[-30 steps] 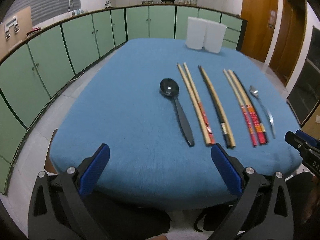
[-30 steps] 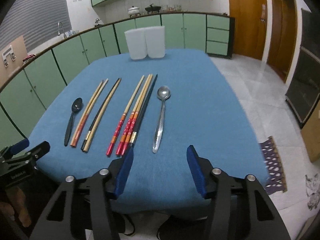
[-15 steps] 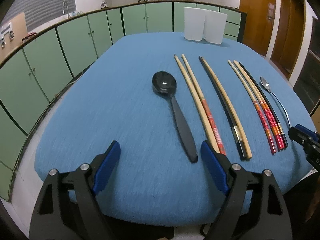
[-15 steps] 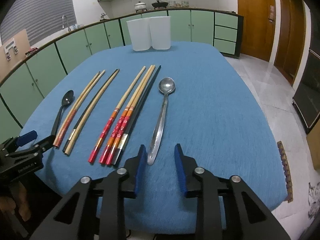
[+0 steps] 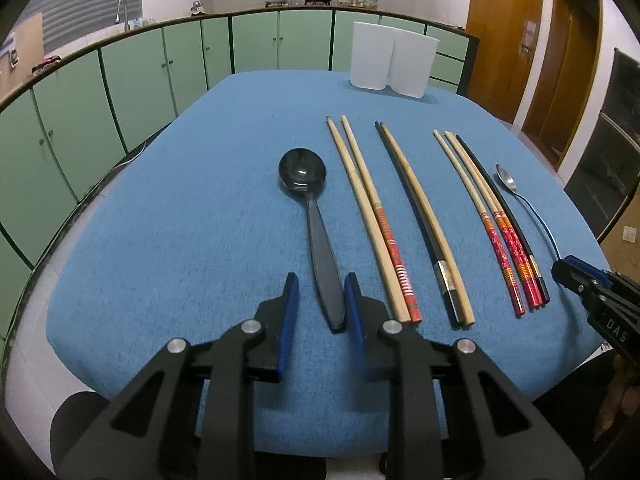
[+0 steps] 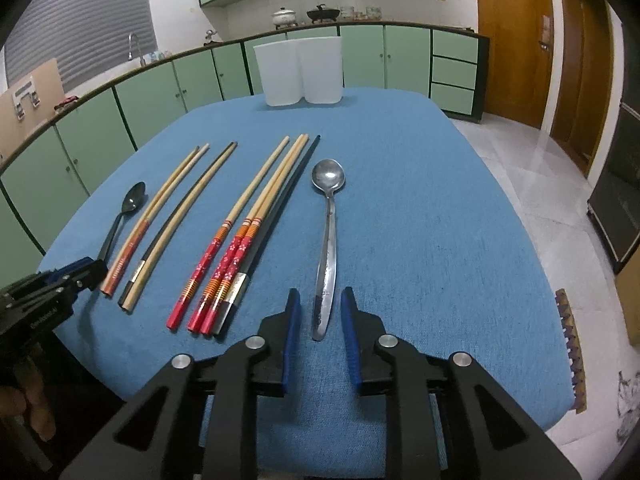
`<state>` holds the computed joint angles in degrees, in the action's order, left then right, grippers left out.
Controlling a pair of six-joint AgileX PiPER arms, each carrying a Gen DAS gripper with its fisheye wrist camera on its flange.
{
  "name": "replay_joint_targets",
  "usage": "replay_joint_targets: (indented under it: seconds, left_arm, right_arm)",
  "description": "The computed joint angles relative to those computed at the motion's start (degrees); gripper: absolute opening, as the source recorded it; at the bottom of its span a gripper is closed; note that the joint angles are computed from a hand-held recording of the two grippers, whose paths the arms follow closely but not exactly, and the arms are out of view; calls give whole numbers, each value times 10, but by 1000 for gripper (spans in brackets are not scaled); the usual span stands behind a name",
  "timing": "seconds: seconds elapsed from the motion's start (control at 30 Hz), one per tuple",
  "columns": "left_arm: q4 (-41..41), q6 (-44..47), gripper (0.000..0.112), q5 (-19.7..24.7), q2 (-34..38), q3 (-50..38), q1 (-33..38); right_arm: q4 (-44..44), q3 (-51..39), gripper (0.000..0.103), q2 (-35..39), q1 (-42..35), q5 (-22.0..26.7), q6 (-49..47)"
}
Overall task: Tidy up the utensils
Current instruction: 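Lower both tools toward the spoons lying on the blue table, then grasp the black spoon with the left tool while the right tool grasps the silver spoon, then lift and carry both spoons toward the white utensil holder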
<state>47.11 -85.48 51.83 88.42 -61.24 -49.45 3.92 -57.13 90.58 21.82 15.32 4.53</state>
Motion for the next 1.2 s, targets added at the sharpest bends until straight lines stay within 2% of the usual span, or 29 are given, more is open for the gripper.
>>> replay_joint_targets:
  seconds: [0.03, 0.17, 0.3, 0.63, 0.87, 1.07, 1.13, 1.17, 1.2]
  left_arm:
    - [-4, 2, 13, -7, -3, 3, 4]
    - [-44, 30, 12, -39, -24, 8, 31]
    - [-59, 59, 12, -14, -33, -21, 36]
    - [-102, 159, 12, 8, -40, -101, 74]
    - [-129, 221, 11, 6, -33, -142, 102]
    - [-182, 303, 10, 1, -17, -186, 142]
    - [-189, 325, 9, 5, -10, -206, 152]
    - [-191, 331, 3, 4, -10, -208, 155]
    - [-199, 344, 3, 5, -7, -218, 161]
  right_arm:
    - [8, 1, 11, 0, -1, -1, -8]
    - [68, -4, 10, -7, -8, 9, -63]
    - [51, -20, 9, -26, -4, 30, -45]
    - [70, -111, 9, -30, -15, 107, -56]
    - [86, -217, 9, 10, -31, 175, -83]
    - [109, -332, 8, 64, -55, 259, -115]
    - [114, -364, 8, 80, -61, 284, -120]
    - [120, -382, 8, 88, -65, 299, -124]
    - [124, -391, 8, 91, -67, 308, -127]
